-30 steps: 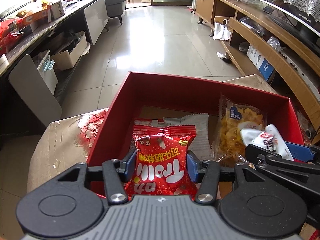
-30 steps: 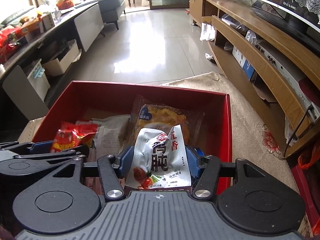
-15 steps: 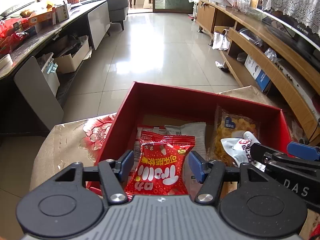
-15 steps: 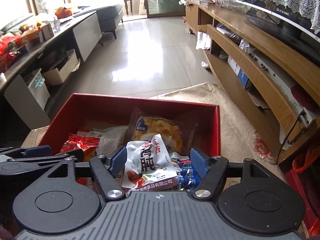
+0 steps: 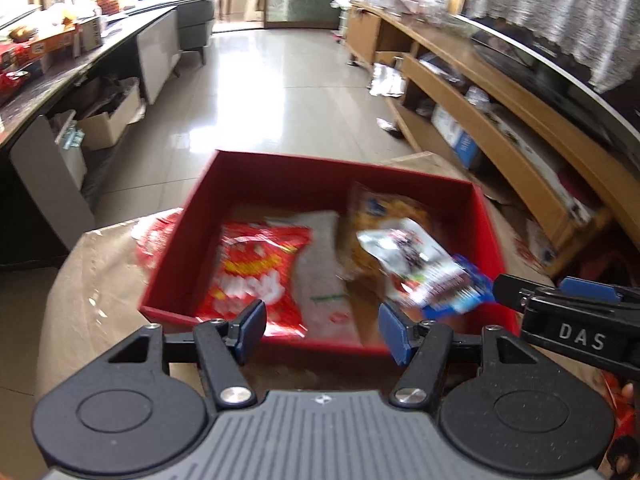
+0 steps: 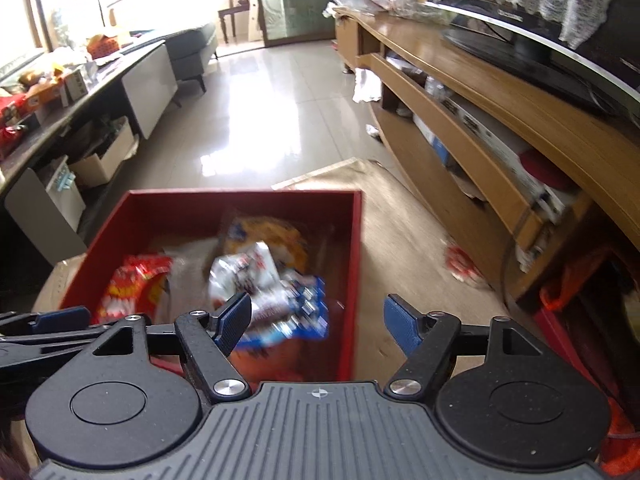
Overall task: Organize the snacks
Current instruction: 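Open left gripper dropping Trolli bag into box while right releases white packet, then move left gripper to blue WAFER BISCUIT packet and grasp it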
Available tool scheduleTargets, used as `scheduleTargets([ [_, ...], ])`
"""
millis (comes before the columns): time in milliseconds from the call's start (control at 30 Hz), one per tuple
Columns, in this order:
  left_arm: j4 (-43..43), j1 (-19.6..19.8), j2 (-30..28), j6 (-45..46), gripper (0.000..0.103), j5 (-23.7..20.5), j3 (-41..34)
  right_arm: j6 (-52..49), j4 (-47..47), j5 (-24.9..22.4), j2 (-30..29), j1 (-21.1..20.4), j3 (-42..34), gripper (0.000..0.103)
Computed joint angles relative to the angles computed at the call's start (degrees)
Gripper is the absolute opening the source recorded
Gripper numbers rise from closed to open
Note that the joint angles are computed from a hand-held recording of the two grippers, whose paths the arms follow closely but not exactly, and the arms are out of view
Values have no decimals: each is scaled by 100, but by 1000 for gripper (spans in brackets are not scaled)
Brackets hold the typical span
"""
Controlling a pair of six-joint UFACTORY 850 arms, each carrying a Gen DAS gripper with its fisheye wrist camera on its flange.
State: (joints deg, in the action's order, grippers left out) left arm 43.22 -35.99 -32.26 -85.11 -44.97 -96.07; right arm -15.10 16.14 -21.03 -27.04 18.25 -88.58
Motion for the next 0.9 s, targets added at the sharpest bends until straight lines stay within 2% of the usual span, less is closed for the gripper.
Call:
scheduleTargets([
  [167, -415, -179, -111, 597, 60, 319, -77, 199, -142, -19, 327, -193, 459, 79],
  [233, -774, -216, -235, 1047, 60, 498, -183, 281, -202, -85, 449, -278, 614, 80],
  [400, -1749, -203, -557, 2625, 60, 1006, -478, -242, 286, -258, 723, -537, 996, 82],
  [500, -1975, -179, -834, 3253, 60, 989, -795, -349, 343, -347, 726, -643, 1059, 82],
  [667, -2858, -47, -1211, 4329, 60, 1090, -1204, -785, 750, -488, 665, -721, 983, 82],
  [900, -3235, 45, -1507, 4814, 60, 1081, -1555, -1262, 1111, -554, 661, -755, 956, 82],
])
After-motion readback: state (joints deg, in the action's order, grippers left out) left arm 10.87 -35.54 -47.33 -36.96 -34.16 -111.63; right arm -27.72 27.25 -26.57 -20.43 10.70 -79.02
